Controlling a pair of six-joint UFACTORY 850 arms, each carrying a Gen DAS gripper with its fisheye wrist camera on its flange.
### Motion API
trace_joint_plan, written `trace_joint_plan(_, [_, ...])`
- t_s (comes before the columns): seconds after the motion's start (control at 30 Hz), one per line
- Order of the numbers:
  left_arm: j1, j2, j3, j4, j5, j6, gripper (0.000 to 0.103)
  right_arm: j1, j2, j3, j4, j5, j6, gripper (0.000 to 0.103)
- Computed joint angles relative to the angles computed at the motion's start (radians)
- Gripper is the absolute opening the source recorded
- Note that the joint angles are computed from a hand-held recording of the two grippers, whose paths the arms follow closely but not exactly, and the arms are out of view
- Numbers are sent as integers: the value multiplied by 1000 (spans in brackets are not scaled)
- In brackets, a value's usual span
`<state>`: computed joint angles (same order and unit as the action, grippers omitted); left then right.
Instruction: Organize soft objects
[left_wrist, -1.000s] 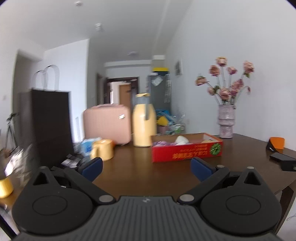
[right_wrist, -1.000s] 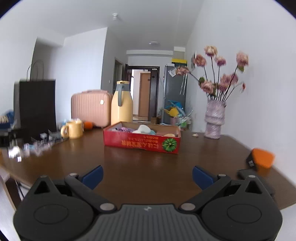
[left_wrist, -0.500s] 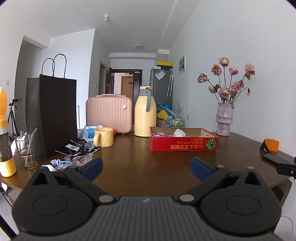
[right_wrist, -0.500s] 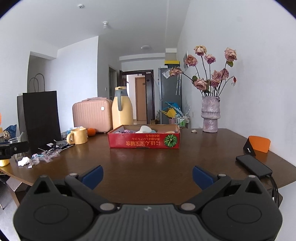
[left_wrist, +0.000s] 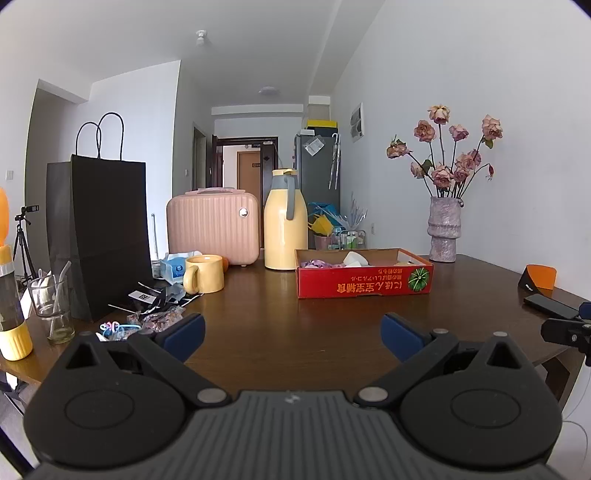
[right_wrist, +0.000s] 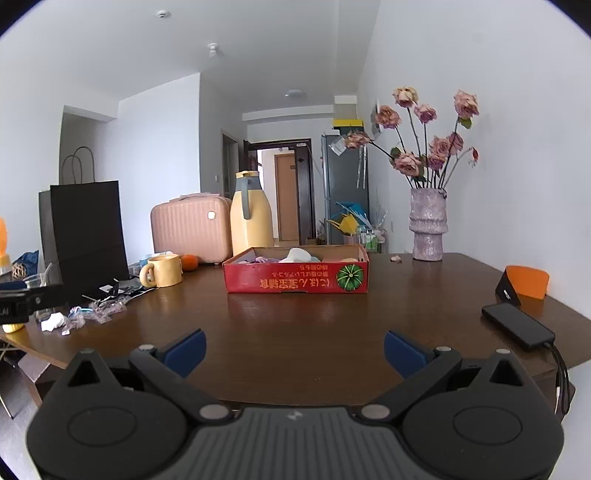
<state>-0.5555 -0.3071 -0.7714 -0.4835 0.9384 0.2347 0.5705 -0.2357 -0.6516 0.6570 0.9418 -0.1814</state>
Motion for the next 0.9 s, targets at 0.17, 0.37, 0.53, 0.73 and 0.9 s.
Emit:
trace_joint_plan(0.17, [1, 0, -2, 0, -7, 1, 103, -4, 0, 1, -7, -2, 9, 103])
trace_joint_plan(0.37, [0, -1, -3, -2, -11, 3, 103, -7, -1, -1, -7, -7, 11, 103])
trace_joint_plan(0.53, [0, -2, -3, -4, -11, 3, 103, -18, 2, 1, -30, -24, 38, 103])
trace_joint_plan(0.73, [0, -1, -4, -5, -13, 6, 103, -18, 3, 5, -21, -14, 43, 103])
trace_joint_plan(0.9, [0, -1, -4, -5, -12, 6, 103, -8, -5, 2, 11, 13, 12, 103])
